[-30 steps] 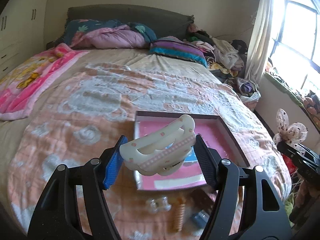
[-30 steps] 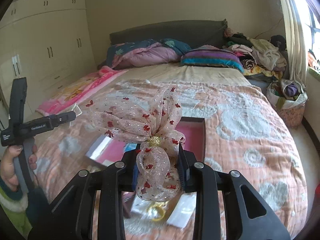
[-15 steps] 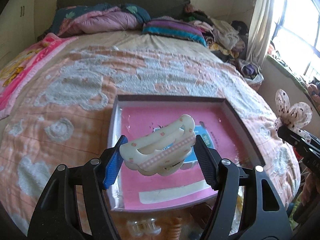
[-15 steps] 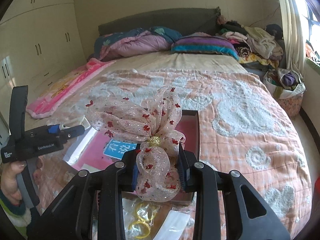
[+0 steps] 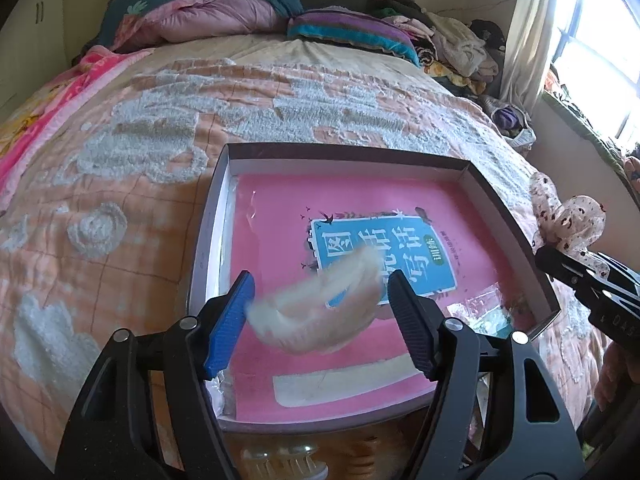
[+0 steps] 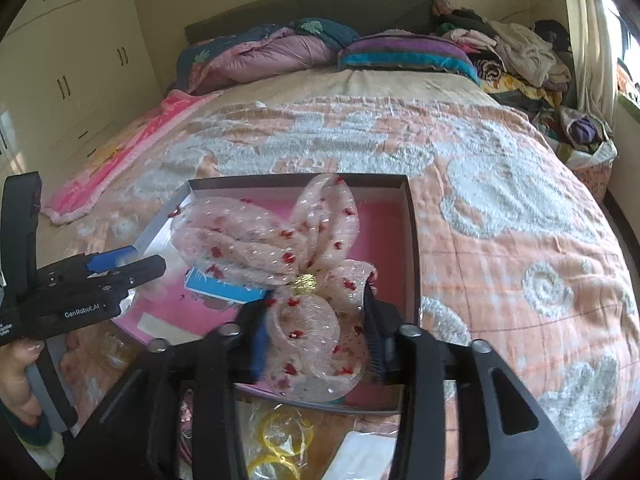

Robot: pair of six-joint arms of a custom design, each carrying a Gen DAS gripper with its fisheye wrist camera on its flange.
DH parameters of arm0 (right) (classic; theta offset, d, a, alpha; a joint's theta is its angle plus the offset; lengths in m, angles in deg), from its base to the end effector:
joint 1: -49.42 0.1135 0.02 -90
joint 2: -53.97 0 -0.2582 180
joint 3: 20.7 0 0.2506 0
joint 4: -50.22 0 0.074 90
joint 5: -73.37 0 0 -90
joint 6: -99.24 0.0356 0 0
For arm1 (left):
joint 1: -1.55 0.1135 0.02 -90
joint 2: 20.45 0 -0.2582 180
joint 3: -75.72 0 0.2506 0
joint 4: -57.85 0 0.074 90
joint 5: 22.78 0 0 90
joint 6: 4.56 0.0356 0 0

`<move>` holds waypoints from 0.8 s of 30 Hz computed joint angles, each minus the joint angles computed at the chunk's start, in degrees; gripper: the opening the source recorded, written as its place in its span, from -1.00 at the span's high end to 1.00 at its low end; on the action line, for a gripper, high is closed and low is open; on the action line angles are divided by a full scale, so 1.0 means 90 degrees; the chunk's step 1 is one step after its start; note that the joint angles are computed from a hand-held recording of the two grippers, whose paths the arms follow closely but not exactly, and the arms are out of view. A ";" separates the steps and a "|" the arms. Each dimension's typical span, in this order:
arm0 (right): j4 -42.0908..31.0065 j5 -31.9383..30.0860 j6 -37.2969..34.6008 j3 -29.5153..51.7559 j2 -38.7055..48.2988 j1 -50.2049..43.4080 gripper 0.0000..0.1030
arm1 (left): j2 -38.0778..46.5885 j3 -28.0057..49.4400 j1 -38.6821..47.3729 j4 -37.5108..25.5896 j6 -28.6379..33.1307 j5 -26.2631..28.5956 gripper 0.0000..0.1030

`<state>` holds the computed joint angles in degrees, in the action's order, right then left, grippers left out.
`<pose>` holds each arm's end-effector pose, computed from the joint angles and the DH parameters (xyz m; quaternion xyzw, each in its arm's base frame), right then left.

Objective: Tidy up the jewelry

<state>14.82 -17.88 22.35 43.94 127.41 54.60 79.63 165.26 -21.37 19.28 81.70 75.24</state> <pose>0.2714 0.0254 0.2462 0.0595 0.9192 0.0718 0.3826 0.3509 -0.1538 0.2393 0.1798 0.9176 -0.1441 0.3240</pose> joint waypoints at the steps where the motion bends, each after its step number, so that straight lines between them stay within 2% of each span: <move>1: 0.0019 0.0017 0.0020 -0.0036 -0.0038 -0.0002 0.01 | -0.0017 -0.0007 -0.0023 -0.0014 0.0025 -0.0073 -0.27; 6: -0.0074 0.0124 0.0199 -0.0238 -0.0639 0.0056 -0.46 | -0.0129 -0.0045 -0.0054 -0.0067 0.0060 -0.0202 -0.36; 9: -0.0250 0.0105 0.0352 -0.0373 -0.1179 0.0009 -0.62 | -0.0263 -0.0096 -0.0032 -0.0124 0.0008 -0.0220 -0.42; 14: -0.0793 0.0106 0.0484 -0.0474 -0.2041 -0.0036 -0.78 | -0.0680 -0.0284 -0.0049 -0.0286 -0.0183 -0.0266 -0.65; 16: -0.1048 0.0118 0.0509 -0.0511 -0.2443 -0.0075 -0.78 | -0.0945 -0.0487 -0.0095 -0.0278 -0.0209 -0.0310 -0.75; 24: -0.2155 0.0202 0.0460 -0.0302 -0.3974 -0.0268 -0.86 | -0.1864 -0.0939 -0.0318 -0.0383 -0.0586 -0.0363 -0.82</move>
